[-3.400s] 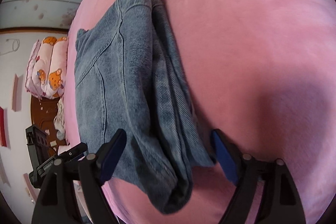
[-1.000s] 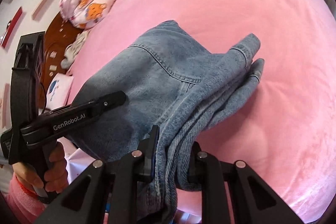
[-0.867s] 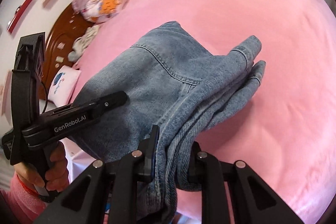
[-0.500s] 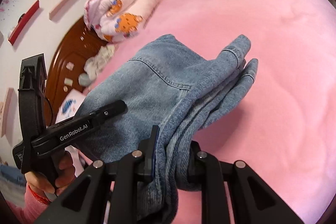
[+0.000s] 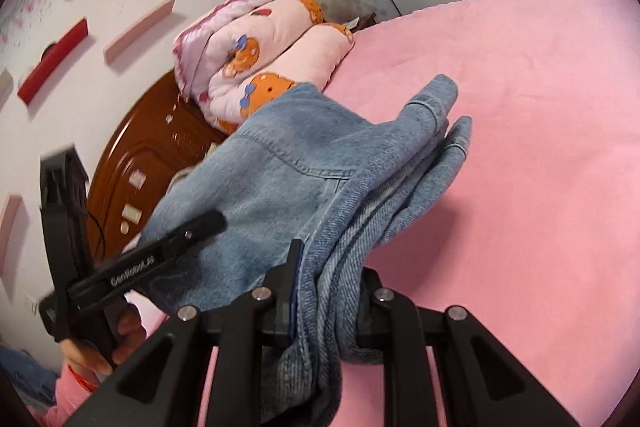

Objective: Fold large clothes

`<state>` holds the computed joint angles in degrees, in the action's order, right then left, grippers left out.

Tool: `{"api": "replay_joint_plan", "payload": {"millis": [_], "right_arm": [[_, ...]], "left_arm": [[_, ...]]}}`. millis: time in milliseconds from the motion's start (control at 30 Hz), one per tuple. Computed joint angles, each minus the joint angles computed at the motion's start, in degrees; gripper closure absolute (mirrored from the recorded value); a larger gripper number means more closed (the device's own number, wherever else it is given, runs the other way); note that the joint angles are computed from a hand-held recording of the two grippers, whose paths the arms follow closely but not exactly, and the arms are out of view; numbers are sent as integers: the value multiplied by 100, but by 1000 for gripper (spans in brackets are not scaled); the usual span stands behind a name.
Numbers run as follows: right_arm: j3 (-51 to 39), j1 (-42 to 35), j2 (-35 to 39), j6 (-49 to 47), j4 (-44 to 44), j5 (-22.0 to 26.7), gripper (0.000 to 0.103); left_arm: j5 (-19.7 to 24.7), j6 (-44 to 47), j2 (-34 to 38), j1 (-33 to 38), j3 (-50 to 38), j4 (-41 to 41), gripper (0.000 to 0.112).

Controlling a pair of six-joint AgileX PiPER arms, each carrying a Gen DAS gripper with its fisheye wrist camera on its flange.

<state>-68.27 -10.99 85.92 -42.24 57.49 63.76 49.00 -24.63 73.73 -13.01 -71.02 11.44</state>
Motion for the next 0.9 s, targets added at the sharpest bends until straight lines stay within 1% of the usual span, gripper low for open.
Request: {"api": "replay_joint_plan", "payload": {"millis": [33,67,100,133,200,233,267,300,367,400,433,500,533,600,633,667,700,767,800,900], "right_arm": [[119,169,280,-340,99,-398,86],[161,340,474,-539,145,-689,86],[279,536,758,-860,151,-1138,86],[340,682,1112,-990,117,-1454,86],[417,800,1722,-1012,270,-1730,86],[577,818,1828,-1123,412,-1888,86],[807,807,1873,-1459,656,-1965,86],[963,863,1888,-1658,738,-2117,85],[1283,956,1896,-2072,876,-2434,82],[1325,908,1986,-2204,1036,-2406,80],[1315,800,2074,-2213,1125,-2280,80],[1116,482,2402,-1806,1197,-1755,80],[1140,383,2429,-1743,1194,-1632,80],[1259,370,2317,-1713,1124,-1699,80],[1314,407,2205,-1608,982,-1799,79],[1322,411,2127,-1441,814,-1828,78],[1299,425,2085,-1266,681,-1819,77],[1319,243,1943,-966,394,-1640,75],[1347,141,1862,-833,243,-1584,72],[1439,-184,1701,-614,-94,-1296,71]], "left_arm": [[-402,204,118,178,233,-123,76],[-861,381,361,414,487,-228,76],[-1211,673,630,634,658,-468,76],[-1414,1027,853,827,746,-792,76],[-1760,2173,1487,1355,1021,-1918,76],[-1974,2746,1630,1569,1226,-2491,74],[-2235,3319,1627,1766,1565,-3064,73],[-2320,3891,1607,1954,1763,-3637,71],[-2316,5037,1638,2246,1997,-4718,70],[-2376,5434,1683,2276,2049,-4996,69],[-2412,5601,1811,2291,1956,-5045,68],[-2416,5445,1910,2219,1819,-4754,67],[-2386,5430,1905,2214,1815,-4742,67],[-2223,5420,1927,2275,1735,-4784,65],[-2134,5498,1982,2352,1696,-4907,64],[-2052,5346,1821,2319,1775,-4840,64],[-1902,5336,1841,2397,1704,-4849,63],[-1642,5219,1807,2479,1570,-4690,62],[-1526,5192,1732,2526,1538,-4568,61],[-1418,4848,1475,2469,1569,-3913,61]]}}
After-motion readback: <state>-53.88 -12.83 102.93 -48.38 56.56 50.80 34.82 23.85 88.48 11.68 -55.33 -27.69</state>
